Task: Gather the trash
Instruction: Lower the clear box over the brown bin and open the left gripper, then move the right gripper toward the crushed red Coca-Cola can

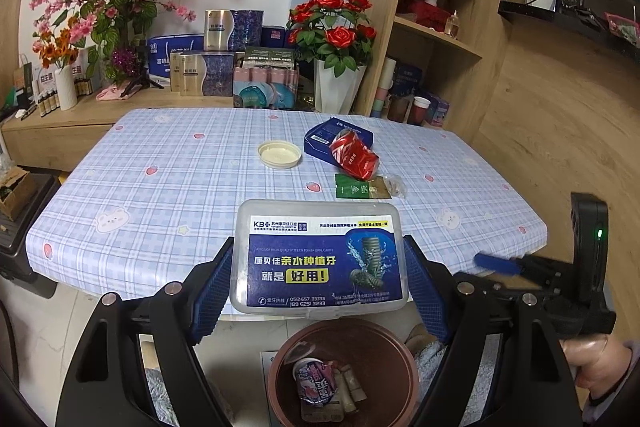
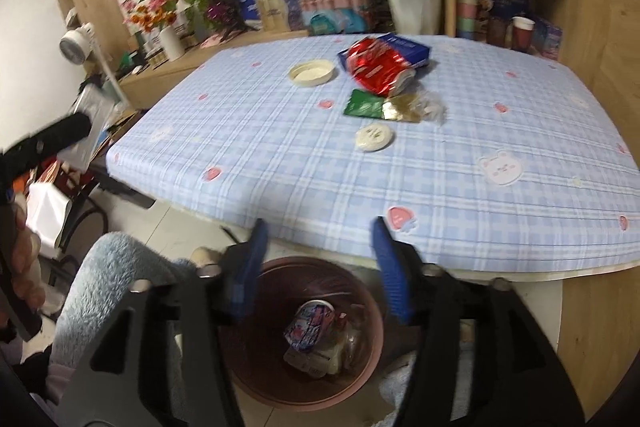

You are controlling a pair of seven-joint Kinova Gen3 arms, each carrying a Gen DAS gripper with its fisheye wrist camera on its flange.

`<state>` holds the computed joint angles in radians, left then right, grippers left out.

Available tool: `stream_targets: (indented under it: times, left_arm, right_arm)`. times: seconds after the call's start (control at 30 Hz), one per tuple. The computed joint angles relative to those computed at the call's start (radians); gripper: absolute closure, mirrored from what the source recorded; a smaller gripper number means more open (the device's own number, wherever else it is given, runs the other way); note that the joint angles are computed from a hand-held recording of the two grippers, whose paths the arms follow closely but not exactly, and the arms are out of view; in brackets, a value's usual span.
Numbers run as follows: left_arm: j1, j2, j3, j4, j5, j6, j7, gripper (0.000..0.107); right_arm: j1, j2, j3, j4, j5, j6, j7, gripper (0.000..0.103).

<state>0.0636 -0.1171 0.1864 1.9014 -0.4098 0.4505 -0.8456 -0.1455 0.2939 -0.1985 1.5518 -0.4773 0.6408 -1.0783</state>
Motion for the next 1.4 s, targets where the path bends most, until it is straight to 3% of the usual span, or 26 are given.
stream_targets:
  times: [0.1,0.23,0.63,1.0,1.07,1.4]
  left_arm:
    - [0.009,0.007,-0.002,-0.002,0.008,-0.001,-0.014,0.030]
    - [0.022,0.015,-0.001,-0.004,0.010,0.000,-0.027,0.030]
    - [0.070,0.042,-0.003,-0.014,0.006,0.013,-0.033,0.030]
    - [0.113,0.056,-0.041,0.016,0.120,-0.017,-0.140,0.028]
    - [0.096,0.049,-0.015,0.029,0.069,-0.026,-0.090,0.020]
    - [0.047,0.036,0.016,0.036,-0.101,-0.027,0.119,0.015]
  right_arm:
    - [-0.001,-0.020,0.011,0.028,0.001,-0.070,-0.022,0.010]
    - [-0.010,-0.030,0.031,0.035,0.035,-0.116,-0.075,0.006]
    - [0.012,-0.043,0.028,0.052,0.096,-0.186,-0.152,0.006]
    - [0.012,-0.046,0.037,0.047,0.139,-0.192,-0.186,0.006]
    - [0.014,-0.043,0.039,0.044,0.142,-0.187,-0.193,0.006]
    - [0.004,-0.046,0.045,0.043,0.174,-0.197,-0.221,0.006]
